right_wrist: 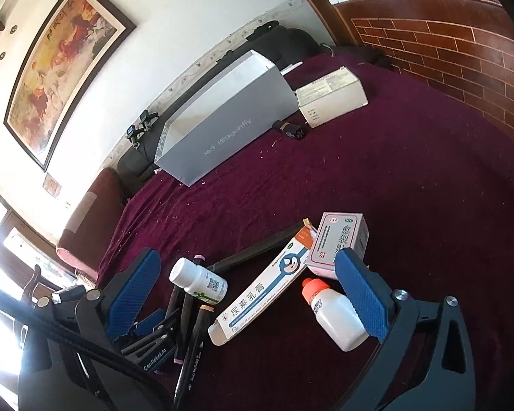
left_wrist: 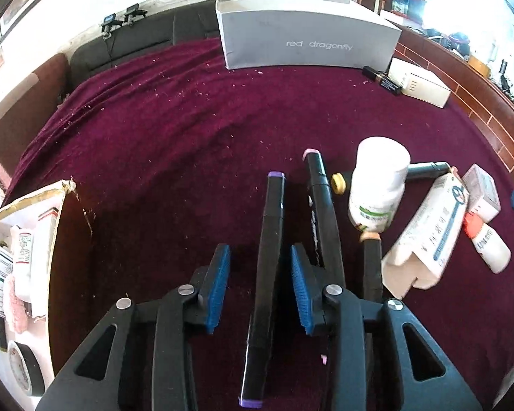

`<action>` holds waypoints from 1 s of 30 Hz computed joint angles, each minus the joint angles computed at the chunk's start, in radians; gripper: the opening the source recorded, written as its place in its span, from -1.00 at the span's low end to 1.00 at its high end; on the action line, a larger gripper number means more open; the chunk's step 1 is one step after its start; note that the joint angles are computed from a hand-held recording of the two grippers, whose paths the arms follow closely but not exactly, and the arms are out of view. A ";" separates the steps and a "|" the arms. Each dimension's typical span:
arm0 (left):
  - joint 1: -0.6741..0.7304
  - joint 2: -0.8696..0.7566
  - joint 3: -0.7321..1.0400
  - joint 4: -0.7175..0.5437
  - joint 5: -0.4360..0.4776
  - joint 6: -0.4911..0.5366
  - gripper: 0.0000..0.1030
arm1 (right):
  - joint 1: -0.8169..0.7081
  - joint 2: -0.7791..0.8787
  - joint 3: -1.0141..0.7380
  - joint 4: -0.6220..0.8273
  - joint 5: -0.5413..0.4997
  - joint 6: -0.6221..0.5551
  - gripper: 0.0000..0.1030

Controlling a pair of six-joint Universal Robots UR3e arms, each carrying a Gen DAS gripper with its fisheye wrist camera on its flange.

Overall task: Organize objects
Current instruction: 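Grasp a purple-capped black marker with the left tool while the right tool grasps the orange-capped bottle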

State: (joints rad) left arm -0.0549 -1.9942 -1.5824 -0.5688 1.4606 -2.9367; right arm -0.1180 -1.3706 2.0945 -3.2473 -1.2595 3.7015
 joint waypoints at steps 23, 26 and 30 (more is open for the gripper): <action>0.381 0.602 -0.468 -0.140 -0.523 0.247 -0.78 | 0.000 -0.194 0.032 0.283 -0.272 -0.118 0.98; 0.421 0.653 -0.501 -0.180 -0.569 0.289 -0.78 | 0.031 -0.220 -0.030 0.447 -0.290 -0.252 0.98; 0.485 0.723 -0.531 -0.270 -0.622 0.341 -0.78 | 0.114 -0.145 -0.145 0.611 -0.377 -0.366 0.85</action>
